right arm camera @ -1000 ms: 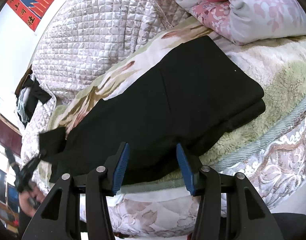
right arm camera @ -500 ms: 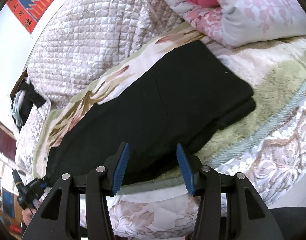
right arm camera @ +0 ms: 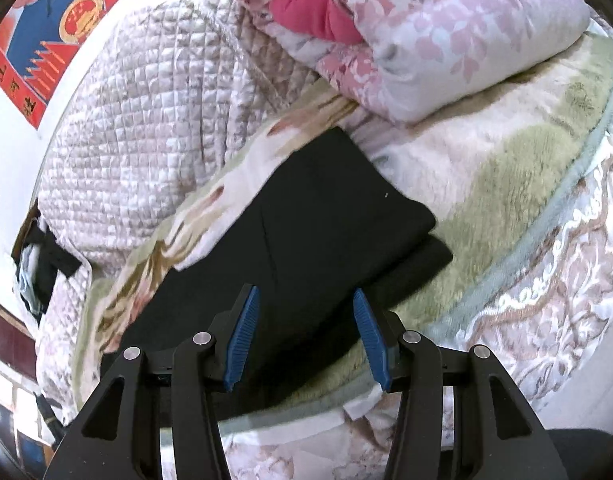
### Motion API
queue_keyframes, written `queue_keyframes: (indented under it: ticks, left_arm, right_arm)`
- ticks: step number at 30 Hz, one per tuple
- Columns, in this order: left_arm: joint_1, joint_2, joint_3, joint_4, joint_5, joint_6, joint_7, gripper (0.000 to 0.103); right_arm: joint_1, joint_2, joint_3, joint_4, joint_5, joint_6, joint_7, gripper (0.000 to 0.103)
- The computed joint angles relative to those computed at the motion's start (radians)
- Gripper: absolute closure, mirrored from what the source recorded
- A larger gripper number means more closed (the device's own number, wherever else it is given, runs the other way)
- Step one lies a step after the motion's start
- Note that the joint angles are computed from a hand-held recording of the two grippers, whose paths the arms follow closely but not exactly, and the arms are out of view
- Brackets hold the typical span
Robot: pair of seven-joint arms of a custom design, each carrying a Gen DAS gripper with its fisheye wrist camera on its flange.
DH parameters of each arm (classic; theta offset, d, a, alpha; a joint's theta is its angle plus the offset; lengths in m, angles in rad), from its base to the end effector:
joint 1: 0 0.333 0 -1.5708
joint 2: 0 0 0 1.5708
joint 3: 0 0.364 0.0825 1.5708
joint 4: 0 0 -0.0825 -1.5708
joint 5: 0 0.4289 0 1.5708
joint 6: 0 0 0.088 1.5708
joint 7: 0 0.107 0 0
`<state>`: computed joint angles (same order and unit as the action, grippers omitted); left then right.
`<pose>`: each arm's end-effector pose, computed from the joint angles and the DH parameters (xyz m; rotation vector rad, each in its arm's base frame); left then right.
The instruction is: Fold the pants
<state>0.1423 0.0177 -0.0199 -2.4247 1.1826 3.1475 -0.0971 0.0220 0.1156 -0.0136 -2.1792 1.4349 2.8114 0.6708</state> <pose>0.5284 -0.0176 0.3604 -2.3345 1.2227 -0.7979 0.6018 -0.0429 0.3818 -1.2891 1.9004 -0.1524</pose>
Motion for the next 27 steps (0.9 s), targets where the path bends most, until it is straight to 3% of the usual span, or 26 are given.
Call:
queue_keyframes:
  ticks: [5,6,7,8,9,12,15,16,19,22,24,27]
  left_arm:
    - [0.002,-0.005,-0.001,-0.005,-0.023,0.005,0.020,0.097]
    - [0.004,-0.008,0.000,-0.007,-0.026,0.010,0.027,0.097]
    - [0.006,-0.012,0.000,-0.007,-0.026,0.014,0.028,0.098]
    - [0.008,-0.016,0.000,-0.008,-0.024,0.018,0.029,0.098]
    - [0.011,-0.021,0.000,-0.008,-0.011,0.021,0.016,0.098]
    - [0.028,-0.051,-0.009,-0.006,0.100,0.010,-0.086,0.098]
    - [0.037,-0.070,-0.020,-0.018,0.117,-0.023,-0.092,0.098]
    - [0.036,-0.067,-0.020,-0.024,0.083,-0.031,-0.056,0.098]
    - [0.012,-0.047,-0.014,-0.061,-0.214,-0.040,0.206,0.098]
    - [0.019,-0.062,-0.026,-0.067,-0.189,-0.053,0.189,0.098]
    - [0.027,-0.088,-0.036,-0.074,-0.150,-0.067,0.153,0.098]
    - [0.043,-0.142,-0.066,-0.079,-0.061,-0.148,0.060,0.098]
  right_arm:
    - [-0.018,0.041,-0.008,0.042,-0.005,-0.020,0.077,0.053]
    - [-0.023,0.051,-0.008,0.053,-0.011,-0.023,0.095,0.057]
    - [-0.021,0.057,-0.007,0.059,-0.033,-0.006,0.115,0.066]
    - [-0.019,0.061,-0.006,0.063,-0.059,0.010,0.132,0.093]
    - [-0.027,0.060,-0.002,0.067,-0.046,-0.003,0.115,0.093]
    - [-0.045,0.020,0.007,0.052,0.087,-0.021,-0.020,0.094]
    - [-0.034,0.014,-0.002,0.045,0.095,-0.003,-0.036,0.094]
    - [-0.029,0.022,-0.006,0.044,0.062,0.013,-0.008,0.094]
    - [-0.027,0.052,-0.016,0.042,-0.084,0.008,0.158,0.094]
    - [-0.025,0.050,-0.011,0.041,-0.158,0.021,0.185,0.092]
    - [-0.015,0.036,-0.013,0.023,-0.234,0.063,0.246,0.080]
    - [0.001,-0.002,0.000,-0.021,-0.251,0.209,0.244,0.065]
